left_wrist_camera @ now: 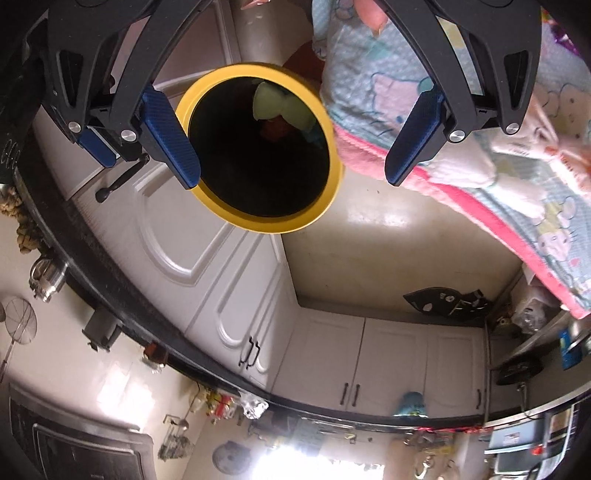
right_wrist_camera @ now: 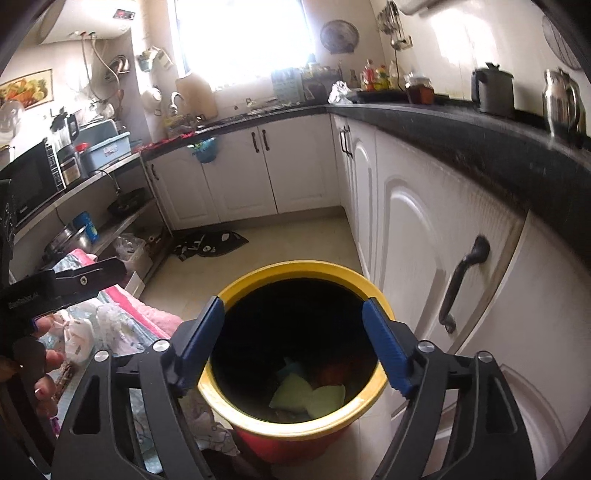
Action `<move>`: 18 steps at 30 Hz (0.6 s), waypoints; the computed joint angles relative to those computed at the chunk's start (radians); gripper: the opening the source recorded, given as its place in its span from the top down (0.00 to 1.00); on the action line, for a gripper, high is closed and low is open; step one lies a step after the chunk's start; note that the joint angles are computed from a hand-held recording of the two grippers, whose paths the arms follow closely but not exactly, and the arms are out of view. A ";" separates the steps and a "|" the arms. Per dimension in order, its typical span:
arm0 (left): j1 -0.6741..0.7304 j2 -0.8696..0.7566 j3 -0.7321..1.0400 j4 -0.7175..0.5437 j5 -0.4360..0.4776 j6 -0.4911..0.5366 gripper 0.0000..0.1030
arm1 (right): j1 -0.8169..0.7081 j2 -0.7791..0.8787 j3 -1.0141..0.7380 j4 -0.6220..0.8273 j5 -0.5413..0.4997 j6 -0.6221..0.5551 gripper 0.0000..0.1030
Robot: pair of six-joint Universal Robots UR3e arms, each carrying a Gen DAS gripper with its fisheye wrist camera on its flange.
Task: Collect trash
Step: 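Move both open tools back over the bed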
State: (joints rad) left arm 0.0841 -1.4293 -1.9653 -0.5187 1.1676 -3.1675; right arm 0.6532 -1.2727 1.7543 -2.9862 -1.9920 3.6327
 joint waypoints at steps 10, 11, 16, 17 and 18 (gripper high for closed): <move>0.154 0.235 -0.106 -0.101 -0.093 0.050 0.10 | 0.065 -0.002 -0.056 0.007 -0.027 -0.036 0.24; 0.168 0.252 -0.112 -0.112 -0.102 0.056 0.10 | 0.071 0.000 -0.065 0.009 -0.032 -0.040 0.24; 0.248 0.357 -0.147 -0.185 -0.155 0.090 0.10 | 0.104 0.003 -0.095 0.019 -0.057 -0.050 0.21; 0.267 0.379 -0.155 -0.204 -0.169 0.103 0.11 | 0.108 0.003 -0.101 0.021 -0.058 -0.053 0.21; 0.290 0.405 -0.162 -0.227 -0.185 0.117 0.10 | 0.114 0.004 -0.108 0.024 -0.062 -0.057 0.21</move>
